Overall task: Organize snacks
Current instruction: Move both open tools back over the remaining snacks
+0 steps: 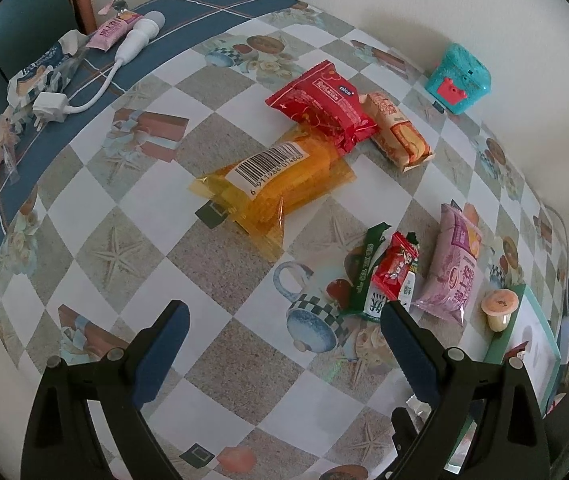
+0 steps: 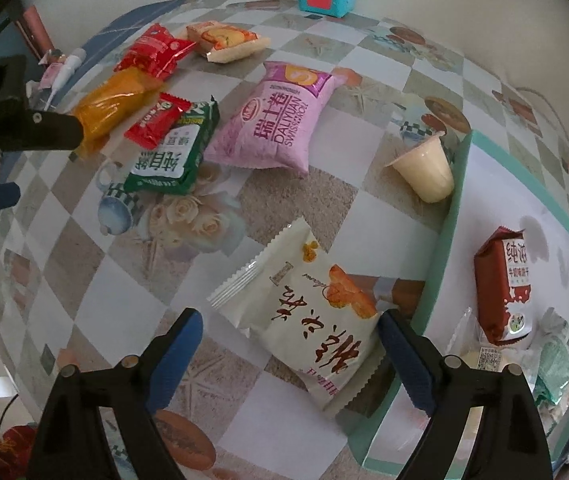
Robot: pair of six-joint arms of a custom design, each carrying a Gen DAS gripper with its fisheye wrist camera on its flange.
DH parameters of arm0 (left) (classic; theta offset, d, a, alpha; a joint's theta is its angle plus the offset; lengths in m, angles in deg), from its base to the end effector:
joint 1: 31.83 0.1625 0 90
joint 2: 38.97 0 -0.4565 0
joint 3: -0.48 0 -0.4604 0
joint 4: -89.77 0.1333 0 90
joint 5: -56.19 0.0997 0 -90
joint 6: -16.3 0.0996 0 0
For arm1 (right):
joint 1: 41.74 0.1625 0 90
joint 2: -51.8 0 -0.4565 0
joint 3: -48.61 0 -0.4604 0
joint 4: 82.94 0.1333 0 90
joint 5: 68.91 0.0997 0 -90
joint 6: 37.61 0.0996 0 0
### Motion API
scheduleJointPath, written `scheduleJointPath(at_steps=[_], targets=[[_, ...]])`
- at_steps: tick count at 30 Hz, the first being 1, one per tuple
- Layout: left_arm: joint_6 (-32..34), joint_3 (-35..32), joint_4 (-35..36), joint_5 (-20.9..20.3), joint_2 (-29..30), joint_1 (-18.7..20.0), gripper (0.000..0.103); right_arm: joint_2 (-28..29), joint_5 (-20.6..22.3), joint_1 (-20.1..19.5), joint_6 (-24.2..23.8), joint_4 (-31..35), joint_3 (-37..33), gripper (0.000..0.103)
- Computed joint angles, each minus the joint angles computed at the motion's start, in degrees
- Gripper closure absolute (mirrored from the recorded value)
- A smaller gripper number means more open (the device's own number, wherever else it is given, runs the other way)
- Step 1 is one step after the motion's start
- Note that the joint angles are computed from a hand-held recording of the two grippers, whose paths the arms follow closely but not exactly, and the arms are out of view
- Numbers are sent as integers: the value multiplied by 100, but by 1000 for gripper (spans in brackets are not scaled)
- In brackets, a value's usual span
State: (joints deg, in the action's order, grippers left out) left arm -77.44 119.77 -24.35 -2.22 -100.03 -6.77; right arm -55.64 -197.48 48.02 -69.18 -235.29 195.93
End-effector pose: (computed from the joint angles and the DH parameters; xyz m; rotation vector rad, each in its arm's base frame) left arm -0.3728 -0.3791 0.0444 -0.3970 2.3877 -0.5335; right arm 0.0698 -0.3387 0.2690 0.4842 -2.3406 0.2269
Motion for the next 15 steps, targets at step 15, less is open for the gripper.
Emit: scheduleJointPath(at_steps=[15], targets=[[203, -42, -103, -33, 90, 76, 7, 257, 366, -213, 554, -627, -99, 21]])
